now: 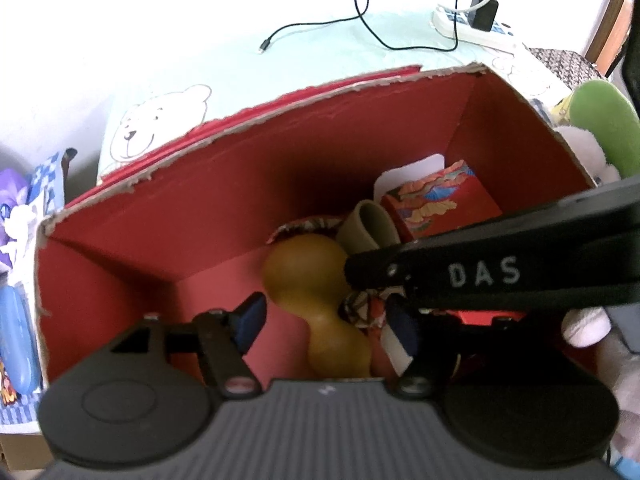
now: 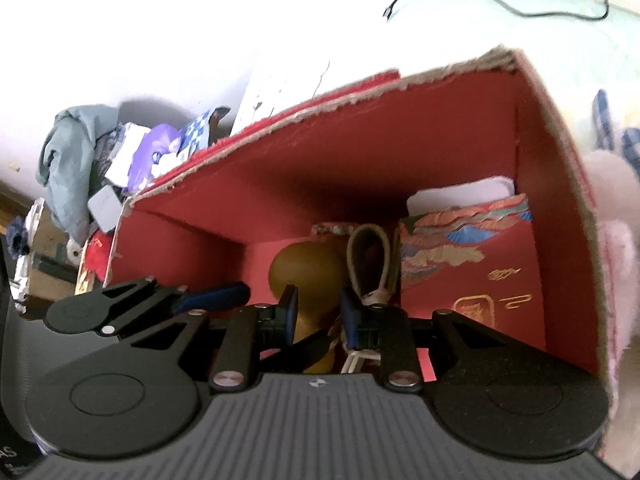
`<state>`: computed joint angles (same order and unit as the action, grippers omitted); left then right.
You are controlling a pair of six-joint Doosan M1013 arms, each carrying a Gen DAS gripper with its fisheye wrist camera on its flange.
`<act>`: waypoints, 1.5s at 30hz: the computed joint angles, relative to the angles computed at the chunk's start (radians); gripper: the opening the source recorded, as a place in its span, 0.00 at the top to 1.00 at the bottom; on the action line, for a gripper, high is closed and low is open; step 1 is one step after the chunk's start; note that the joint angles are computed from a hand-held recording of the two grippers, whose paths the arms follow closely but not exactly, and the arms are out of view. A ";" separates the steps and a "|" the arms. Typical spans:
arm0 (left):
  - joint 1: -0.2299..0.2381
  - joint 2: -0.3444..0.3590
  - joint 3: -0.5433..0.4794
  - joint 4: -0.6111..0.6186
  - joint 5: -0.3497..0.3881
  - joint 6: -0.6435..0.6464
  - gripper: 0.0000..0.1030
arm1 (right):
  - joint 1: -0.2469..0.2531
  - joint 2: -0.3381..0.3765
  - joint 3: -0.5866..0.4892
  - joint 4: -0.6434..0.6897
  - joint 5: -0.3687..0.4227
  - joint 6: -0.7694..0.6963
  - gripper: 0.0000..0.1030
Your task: Organize objects
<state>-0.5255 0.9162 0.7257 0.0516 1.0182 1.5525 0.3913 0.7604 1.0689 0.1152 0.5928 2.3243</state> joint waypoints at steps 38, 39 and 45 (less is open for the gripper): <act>-0.062 -0.178 0.244 0.349 -0.125 -0.431 0.25 | 0.099 -0.174 0.250 -0.813 -0.152 0.666 0.39; -0.066 -0.190 0.260 0.367 -0.130 -0.452 0.26 | 0.099 -0.179 0.256 -0.802 -0.164 0.654 0.40; -0.088 -0.235 0.320 0.452 -0.114 -0.587 0.26 | 0.093 -0.211 0.304 -0.666 -0.250 0.518 0.50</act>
